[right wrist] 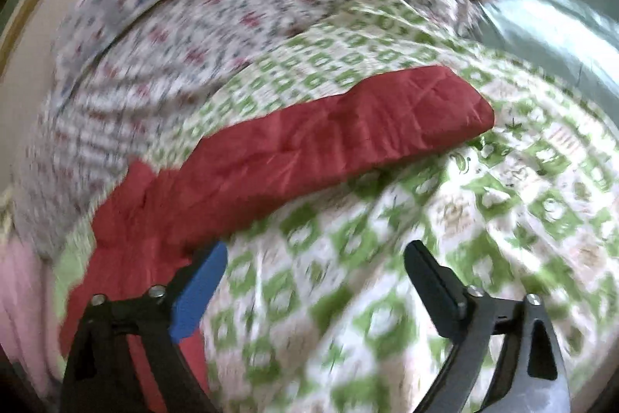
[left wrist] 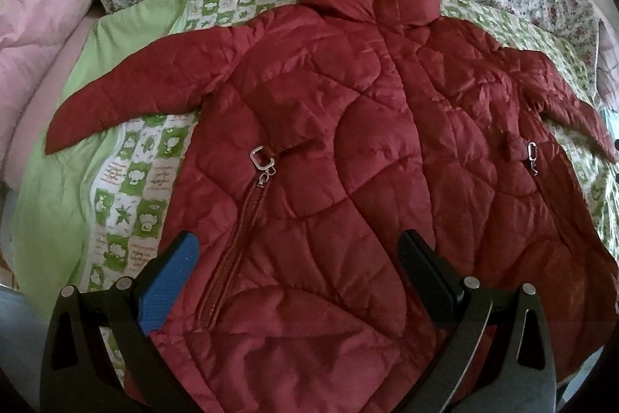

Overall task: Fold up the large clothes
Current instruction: 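Grasp the red jacket's sleeve with the right gripper and lift it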

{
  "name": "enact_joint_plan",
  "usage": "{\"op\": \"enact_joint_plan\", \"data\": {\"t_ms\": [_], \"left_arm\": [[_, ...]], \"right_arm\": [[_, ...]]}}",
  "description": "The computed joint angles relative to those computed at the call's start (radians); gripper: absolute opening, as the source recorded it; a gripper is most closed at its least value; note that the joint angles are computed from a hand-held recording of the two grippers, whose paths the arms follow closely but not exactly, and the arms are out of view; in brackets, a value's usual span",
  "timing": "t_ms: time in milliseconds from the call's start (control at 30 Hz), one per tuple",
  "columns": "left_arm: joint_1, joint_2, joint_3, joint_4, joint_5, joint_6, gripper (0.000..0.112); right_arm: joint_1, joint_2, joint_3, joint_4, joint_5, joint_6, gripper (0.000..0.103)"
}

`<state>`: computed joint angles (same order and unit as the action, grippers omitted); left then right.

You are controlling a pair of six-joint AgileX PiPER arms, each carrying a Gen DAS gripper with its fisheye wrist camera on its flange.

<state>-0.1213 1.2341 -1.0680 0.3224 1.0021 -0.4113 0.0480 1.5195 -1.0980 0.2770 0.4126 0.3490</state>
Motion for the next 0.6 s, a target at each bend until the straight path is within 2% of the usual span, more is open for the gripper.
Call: {"op": "enact_joint_plan", "data": {"t_ms": [133, 300, 400, 500, 533, 567, 600], "left_arm": [[0.023, 0.031, -0.011, -0.017, -0.004, 0.023, 0.103], [0.058, 0.068, -0.021, -0.031, -0.019, 0.033, 0.103], [0.076, 0.088, -0.025, -0.032, -0.031, 0.018, 0.103], [0.099, 0.108, -0.037, -0.063, -0.035, 0.031, 0.103], [0.101, 0.112, -0.039, -0.068, -0.037, 0.035, 0.103], [0.099, 0.115, -0.041, -0.065, -0.037, 0.035, 0.103], [0.093, 0.115, -0.041, -0.058, -0.038, 0.033, 0.103]], "right_arm": [[-0.094, 0.086, -0.023, 0.206, -0.046, -0.153, 0.080], [-0.171, 0.163, -0.059, 0.489, -0.110, -0.403, 0.078], [-0.213, 0.249, -0.124, 0.646, -0.073, -0.518, 0.076], [-0.213, 0.294, -0.167, 0.673, -0.080, -0.530, 0.045], [-0.201, 0.289, -0.166, 0.707, -0.098, -0.569, 0.024], [-0.185, 0.274, -0.162, 0.721, -0.122, -0.597, 0.016], [-0.160, 0.251, -0.156, 0.707, -0.157, -0.603, 0.015]]}}
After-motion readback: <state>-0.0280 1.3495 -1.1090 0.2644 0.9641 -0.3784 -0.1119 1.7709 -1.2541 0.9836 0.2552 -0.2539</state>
